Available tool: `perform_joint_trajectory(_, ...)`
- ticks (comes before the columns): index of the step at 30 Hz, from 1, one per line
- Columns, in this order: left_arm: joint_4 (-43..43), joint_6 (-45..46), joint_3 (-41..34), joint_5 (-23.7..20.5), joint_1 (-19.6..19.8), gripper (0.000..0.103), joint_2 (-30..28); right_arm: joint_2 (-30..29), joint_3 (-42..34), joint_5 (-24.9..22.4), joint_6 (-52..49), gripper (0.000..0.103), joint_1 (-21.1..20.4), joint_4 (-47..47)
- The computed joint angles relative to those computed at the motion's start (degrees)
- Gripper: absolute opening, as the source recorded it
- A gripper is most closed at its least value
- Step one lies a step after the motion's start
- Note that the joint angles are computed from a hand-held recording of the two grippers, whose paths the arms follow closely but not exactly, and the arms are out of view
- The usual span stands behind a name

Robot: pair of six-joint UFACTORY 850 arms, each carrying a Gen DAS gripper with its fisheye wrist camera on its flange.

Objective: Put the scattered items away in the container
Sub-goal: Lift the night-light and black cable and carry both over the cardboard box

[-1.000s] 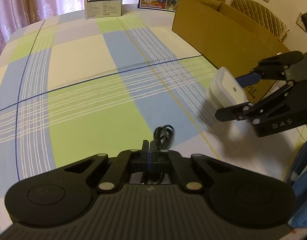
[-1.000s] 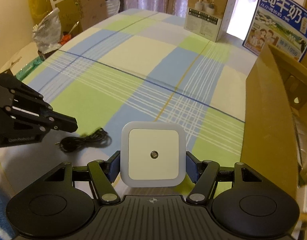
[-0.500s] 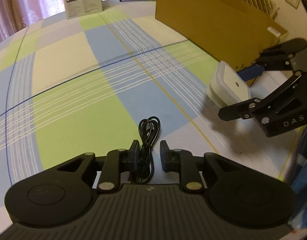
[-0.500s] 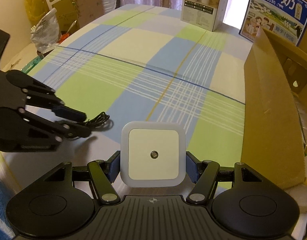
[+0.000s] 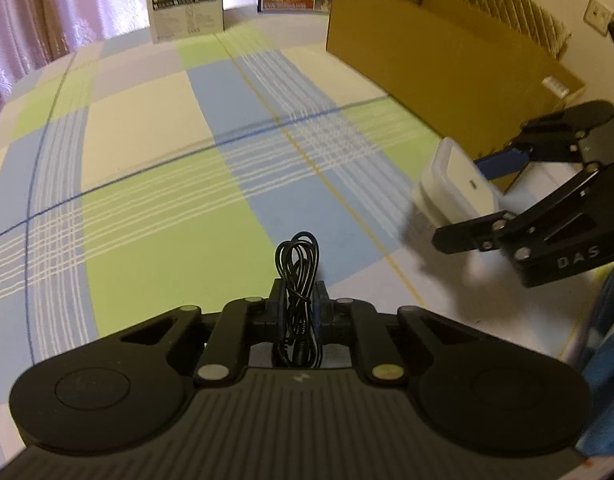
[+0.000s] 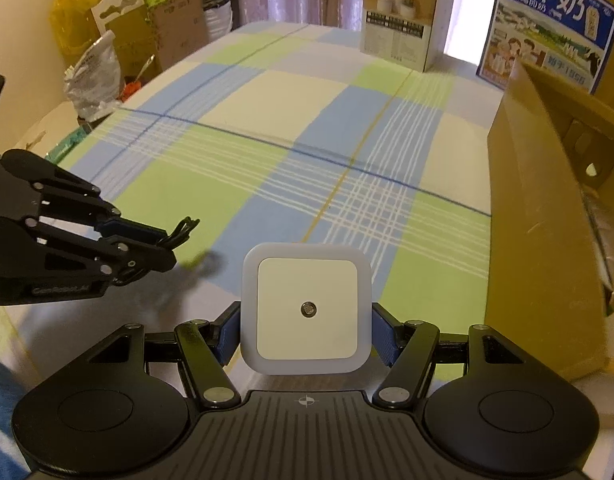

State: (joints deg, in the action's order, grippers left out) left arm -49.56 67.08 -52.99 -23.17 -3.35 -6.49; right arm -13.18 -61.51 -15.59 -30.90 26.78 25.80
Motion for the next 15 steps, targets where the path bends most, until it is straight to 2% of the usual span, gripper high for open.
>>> perform_joint_trajectory(15, 5.09, -16.51, 6.34, 0.93, -4.85, 0.009, 13.12, 12.57, 7.10, 1.86, 5.90, 0.062, -0.14, -3.85)
